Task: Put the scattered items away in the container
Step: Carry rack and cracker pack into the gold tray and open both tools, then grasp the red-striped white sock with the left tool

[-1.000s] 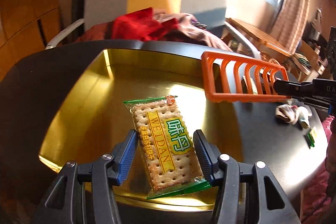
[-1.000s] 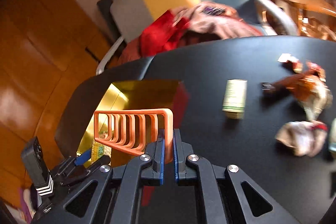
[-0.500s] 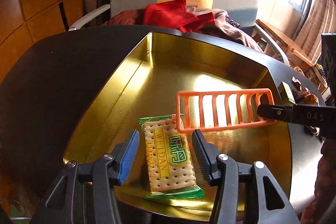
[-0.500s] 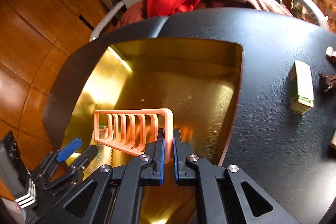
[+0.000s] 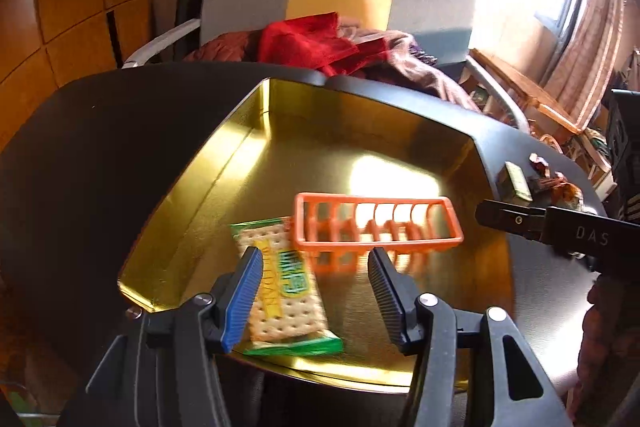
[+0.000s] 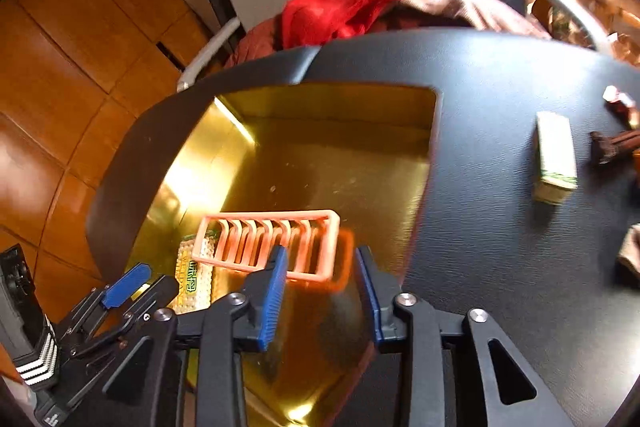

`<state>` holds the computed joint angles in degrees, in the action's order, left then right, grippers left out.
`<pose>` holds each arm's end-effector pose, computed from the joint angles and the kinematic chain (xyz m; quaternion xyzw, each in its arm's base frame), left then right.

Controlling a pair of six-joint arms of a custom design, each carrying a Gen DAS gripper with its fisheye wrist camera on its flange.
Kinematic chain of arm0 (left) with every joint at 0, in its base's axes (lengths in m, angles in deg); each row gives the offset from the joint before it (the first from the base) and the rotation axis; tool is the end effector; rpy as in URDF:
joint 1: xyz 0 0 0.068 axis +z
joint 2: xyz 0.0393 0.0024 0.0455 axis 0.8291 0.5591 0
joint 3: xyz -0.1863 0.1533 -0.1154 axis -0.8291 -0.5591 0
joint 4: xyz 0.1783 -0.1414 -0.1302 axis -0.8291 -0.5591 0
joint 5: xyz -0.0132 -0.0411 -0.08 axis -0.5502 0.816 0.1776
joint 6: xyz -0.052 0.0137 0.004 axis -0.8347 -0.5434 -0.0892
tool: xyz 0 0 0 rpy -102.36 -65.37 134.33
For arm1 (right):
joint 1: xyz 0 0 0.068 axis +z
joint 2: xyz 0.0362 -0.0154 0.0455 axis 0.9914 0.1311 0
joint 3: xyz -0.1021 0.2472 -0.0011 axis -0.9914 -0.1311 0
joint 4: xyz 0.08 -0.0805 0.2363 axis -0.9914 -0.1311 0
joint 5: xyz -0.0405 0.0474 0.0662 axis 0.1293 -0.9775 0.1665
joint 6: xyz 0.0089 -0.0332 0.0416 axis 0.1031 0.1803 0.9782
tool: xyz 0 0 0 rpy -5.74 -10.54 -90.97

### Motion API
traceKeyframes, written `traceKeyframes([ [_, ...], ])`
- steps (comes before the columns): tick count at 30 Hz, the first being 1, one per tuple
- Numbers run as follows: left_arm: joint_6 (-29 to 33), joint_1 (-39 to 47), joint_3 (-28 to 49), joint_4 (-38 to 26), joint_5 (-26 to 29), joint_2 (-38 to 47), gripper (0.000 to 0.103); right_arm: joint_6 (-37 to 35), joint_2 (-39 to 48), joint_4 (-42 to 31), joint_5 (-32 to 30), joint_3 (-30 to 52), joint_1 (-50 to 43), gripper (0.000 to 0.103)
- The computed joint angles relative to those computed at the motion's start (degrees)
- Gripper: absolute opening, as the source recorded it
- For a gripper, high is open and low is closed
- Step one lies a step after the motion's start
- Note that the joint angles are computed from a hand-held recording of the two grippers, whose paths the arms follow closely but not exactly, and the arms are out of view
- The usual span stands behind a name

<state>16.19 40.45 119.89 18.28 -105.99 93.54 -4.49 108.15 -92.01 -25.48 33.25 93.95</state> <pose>0.2268 -0.0497 0.2426 -0.2473 0.9075 0.0217 0.3389 0.3796 0.0966 0.2379 -0.2529 0.9079 0.2737 0.1921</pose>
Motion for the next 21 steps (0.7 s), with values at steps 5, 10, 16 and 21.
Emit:
traceKeyframes([
  [5,-0.5,-7.0,5.1,-0.6,-1.2,3.1,0.063,-2.1,-1.6,2.1,-1.0,-1.9,-9.4,0.056],
  [10,0.1,-12.7,12.4,0.1,0.1,11.0,0.065,-5.0,3.2,5.8,5.3,2.8,-19.1,0.058],
  [16,3.1,-17.4,25.1,0.0,1.3,24.5,0.065,-3.5,18.4,0.6,5.8,23.3,-26.8,0.059],
  [21,4.3,-18.1,36.5,-1.7,4.1,35.5,0.065,-3.8,30.3,-9.1,3.0,39.8,-28.7,0.059],
])
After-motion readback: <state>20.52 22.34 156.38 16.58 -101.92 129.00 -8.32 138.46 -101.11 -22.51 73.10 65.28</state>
